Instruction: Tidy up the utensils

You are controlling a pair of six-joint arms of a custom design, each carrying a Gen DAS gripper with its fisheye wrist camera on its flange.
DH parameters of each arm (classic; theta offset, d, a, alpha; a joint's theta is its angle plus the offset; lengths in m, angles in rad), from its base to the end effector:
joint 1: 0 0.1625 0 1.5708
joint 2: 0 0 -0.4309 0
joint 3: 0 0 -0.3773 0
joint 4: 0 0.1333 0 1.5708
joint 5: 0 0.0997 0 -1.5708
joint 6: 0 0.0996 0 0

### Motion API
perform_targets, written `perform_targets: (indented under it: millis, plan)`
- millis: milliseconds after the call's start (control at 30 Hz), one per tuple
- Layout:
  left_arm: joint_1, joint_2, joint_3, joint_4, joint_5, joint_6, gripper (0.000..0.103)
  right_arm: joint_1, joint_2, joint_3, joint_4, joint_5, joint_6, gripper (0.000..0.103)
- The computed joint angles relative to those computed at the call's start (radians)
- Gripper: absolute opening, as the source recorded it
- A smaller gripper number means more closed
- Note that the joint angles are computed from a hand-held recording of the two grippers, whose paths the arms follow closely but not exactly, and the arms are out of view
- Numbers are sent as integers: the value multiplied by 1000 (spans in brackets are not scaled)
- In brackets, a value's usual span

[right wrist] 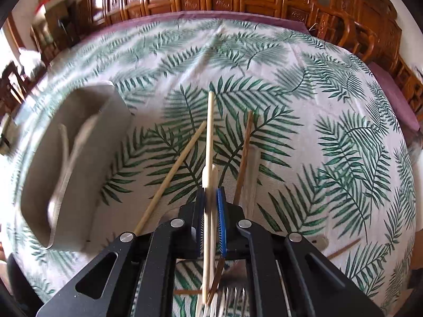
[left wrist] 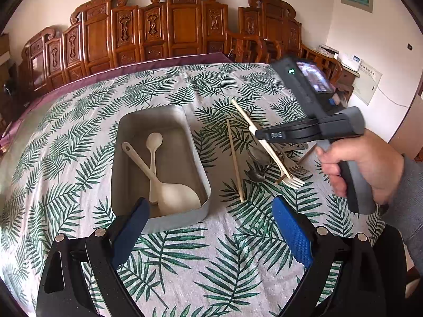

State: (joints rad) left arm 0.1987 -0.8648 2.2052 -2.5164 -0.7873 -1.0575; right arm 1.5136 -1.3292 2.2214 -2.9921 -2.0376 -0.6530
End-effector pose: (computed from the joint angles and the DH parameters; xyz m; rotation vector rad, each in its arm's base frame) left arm -0.3820 -0.2846 0.0196 0.5731 2.3445 -0.7637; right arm 0.0614 -0.4752 0.2607 0.5788 -2.4327 0.4276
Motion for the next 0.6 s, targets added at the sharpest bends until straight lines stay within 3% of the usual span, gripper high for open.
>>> perform_targets:
  millis: [67,433,600]
  plan:
    - [9,11,-15,-9,1,25,90,-13,-47,10,27,35,-7,5]
    - [103,117,-145,-39,-22,171,86,-86,-205,47,112,174,-56,6]
    - [148,160,-204,-32,-69,232,65,-107,-243,47,139,213,-72,6]
